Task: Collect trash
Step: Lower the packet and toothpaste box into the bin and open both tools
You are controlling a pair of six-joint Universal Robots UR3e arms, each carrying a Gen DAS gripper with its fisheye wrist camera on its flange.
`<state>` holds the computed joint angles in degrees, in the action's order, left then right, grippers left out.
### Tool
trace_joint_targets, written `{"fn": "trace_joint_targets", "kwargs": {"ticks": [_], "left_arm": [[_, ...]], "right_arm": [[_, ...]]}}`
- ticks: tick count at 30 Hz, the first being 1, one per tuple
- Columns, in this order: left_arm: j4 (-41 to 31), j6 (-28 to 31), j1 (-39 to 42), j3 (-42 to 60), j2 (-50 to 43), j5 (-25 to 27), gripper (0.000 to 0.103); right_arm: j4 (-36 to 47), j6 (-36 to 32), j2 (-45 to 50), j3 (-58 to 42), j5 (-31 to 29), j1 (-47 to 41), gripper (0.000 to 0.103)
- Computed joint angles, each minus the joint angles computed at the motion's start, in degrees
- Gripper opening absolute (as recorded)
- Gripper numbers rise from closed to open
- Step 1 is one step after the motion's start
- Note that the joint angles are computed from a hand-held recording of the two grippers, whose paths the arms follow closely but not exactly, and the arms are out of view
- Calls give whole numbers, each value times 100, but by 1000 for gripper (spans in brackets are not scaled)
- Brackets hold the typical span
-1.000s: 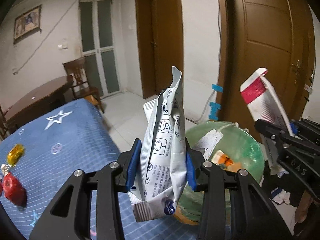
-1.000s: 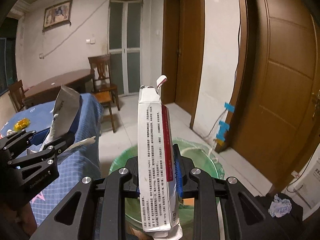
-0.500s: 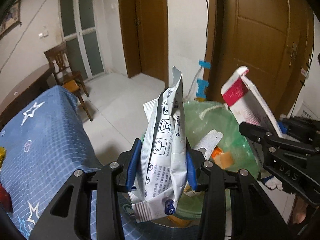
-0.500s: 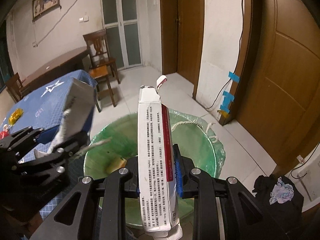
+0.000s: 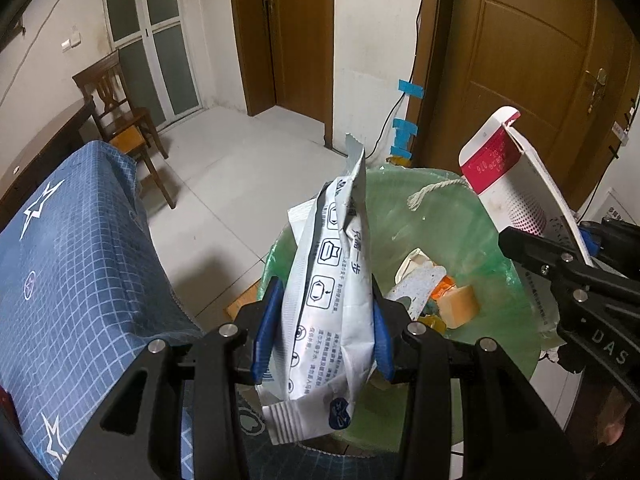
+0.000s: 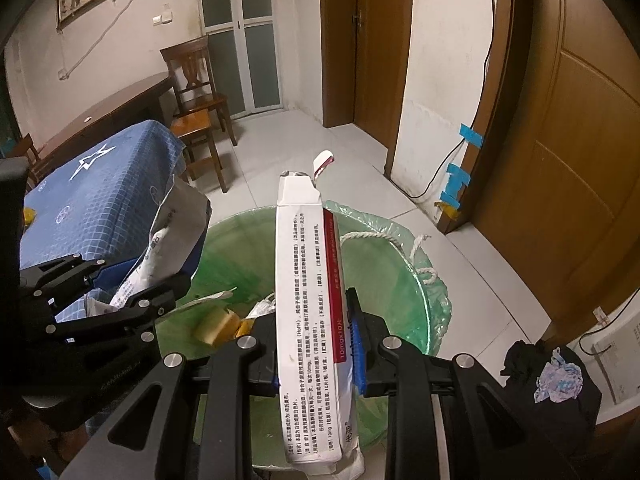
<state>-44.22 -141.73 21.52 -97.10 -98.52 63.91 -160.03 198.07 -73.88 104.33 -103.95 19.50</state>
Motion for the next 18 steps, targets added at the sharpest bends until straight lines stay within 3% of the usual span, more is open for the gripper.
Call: {"fn": "trace_joint_targets", "kwargs": {"ticks": [18], "left_arm": [[-49, -193, -130, 445, -373, 44, 40]], "right_arm": [[-95, 35, 260, -78, -9, 31, 26]]}}
